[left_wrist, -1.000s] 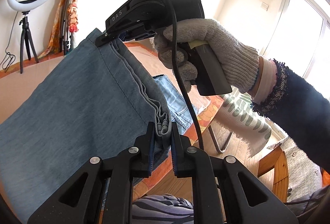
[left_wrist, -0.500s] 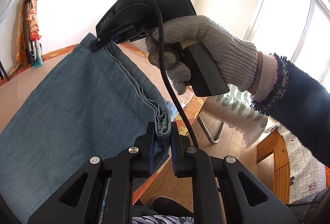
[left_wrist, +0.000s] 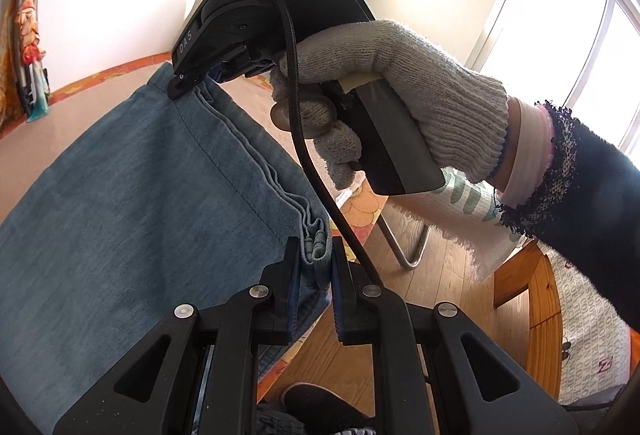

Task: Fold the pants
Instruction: 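Lower the folded jeans onto the bed and open both tools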

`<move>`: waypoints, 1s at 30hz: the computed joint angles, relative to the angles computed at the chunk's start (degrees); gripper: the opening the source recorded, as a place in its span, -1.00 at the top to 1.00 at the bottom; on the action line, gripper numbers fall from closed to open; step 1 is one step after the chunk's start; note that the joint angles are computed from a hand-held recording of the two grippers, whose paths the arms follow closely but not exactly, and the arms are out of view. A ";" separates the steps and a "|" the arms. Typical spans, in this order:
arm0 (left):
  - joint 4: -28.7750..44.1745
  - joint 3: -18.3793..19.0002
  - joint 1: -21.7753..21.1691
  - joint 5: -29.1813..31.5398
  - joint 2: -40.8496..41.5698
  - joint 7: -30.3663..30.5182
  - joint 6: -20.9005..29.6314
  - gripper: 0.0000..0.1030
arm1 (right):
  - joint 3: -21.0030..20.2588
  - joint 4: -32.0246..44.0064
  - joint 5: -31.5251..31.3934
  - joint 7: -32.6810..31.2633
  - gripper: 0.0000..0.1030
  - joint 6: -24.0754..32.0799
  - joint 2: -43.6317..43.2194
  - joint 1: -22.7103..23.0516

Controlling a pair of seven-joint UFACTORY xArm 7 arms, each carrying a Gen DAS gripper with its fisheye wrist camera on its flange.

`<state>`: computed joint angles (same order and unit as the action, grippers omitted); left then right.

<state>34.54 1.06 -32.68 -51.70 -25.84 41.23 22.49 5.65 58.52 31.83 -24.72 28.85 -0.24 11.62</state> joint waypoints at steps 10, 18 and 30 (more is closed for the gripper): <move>0.43 -1.71 4.24 4.90 0.48 -4.90 4.67 0.68 | 0.51 -0.55 0.33 -0.76 0.88 -3.37 4.53 -1.38; -3.77 -0.67 5.54 9.42 -7.36 -9.67 4.36 0.67 | 1.19 -1.04 -4.27 1.81 0.70 -5.87 5.89 -1.84; -11.78 4.91 15.77 22.54 -24.04 -20.50 6.00 0.54 | 0.35 -9.36 -3.71 3.47 0.26 -10.39 -5.05 1.44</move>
<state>22.76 5.97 -16.91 -29.16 -49.89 20.73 28.49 6.00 49.15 28.12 -21.25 18.46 -5.29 13.05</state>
